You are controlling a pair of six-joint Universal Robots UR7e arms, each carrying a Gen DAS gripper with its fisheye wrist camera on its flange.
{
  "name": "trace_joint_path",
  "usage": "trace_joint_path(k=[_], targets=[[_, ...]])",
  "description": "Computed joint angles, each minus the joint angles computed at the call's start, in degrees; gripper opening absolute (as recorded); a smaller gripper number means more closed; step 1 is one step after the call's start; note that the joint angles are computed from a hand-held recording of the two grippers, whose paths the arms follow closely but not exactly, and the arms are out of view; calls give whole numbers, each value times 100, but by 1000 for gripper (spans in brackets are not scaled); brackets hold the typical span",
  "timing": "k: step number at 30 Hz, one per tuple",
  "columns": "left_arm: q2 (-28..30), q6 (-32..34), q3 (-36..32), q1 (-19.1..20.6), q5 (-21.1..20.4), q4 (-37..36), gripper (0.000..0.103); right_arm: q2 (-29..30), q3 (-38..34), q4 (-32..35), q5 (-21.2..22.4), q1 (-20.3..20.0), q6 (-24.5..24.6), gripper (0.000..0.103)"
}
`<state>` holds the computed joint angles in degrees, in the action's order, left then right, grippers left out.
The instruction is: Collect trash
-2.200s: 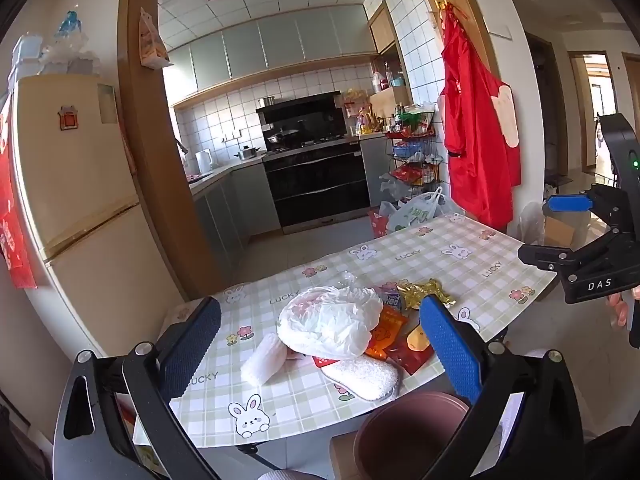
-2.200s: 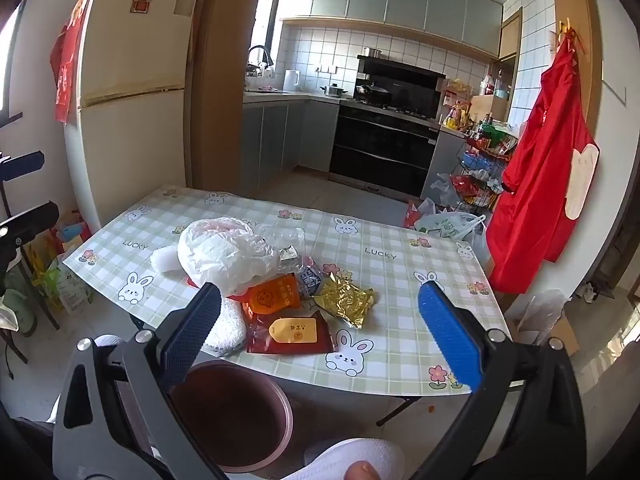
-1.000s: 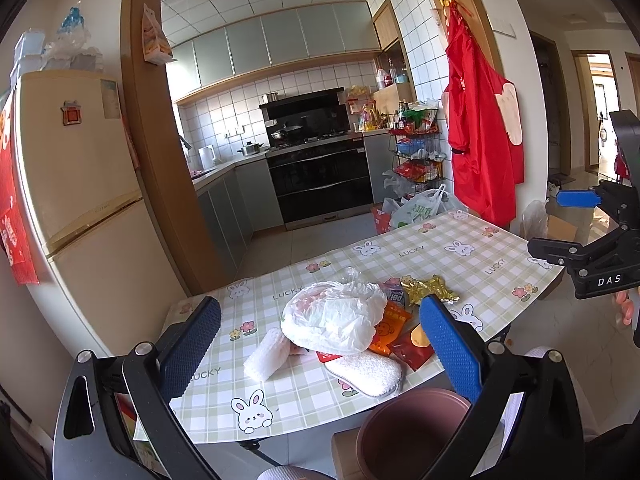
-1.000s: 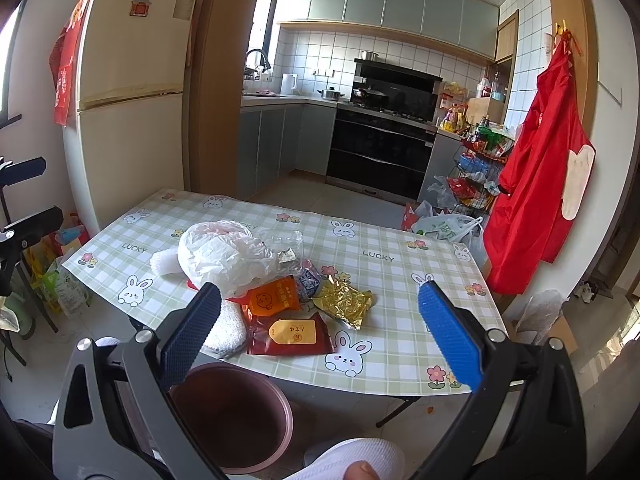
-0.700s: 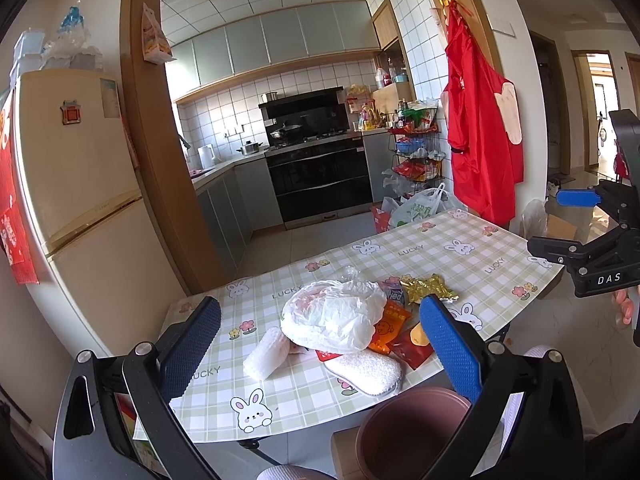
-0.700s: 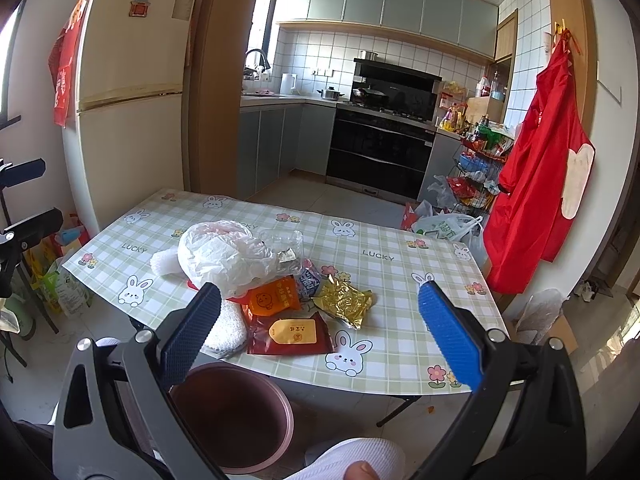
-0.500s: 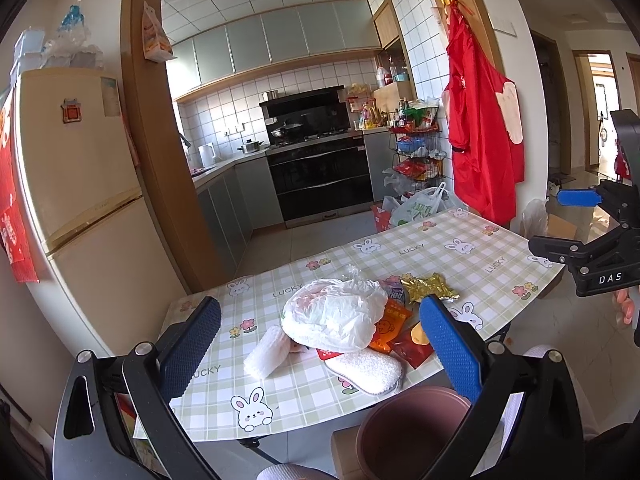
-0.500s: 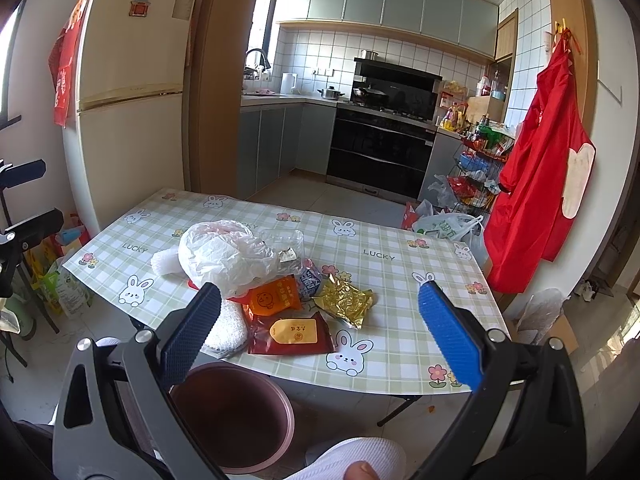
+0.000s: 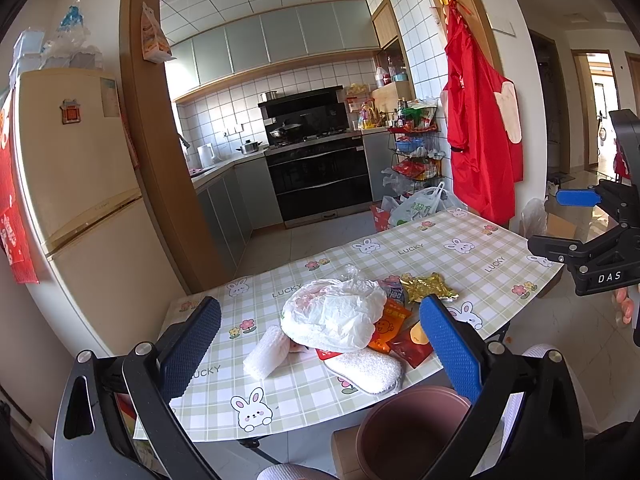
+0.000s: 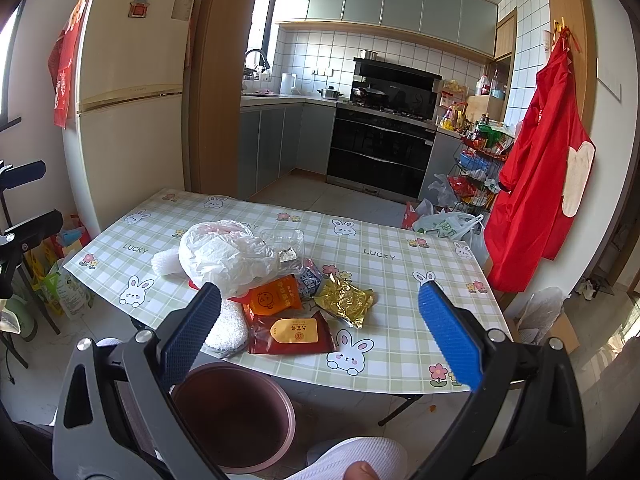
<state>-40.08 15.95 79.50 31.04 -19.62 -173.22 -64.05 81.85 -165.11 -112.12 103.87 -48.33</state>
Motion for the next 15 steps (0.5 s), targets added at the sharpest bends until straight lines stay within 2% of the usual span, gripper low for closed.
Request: trace_joint_path(k=[8, 15], targets=[[10, -20, -22, 3, 14, 23, 98, 10, 36, -69, -18, -3, 26, 97], [-61, -462, 56, 33, 17, 237, 98, 8, 86, -72, -16, -14, 34, 97]])
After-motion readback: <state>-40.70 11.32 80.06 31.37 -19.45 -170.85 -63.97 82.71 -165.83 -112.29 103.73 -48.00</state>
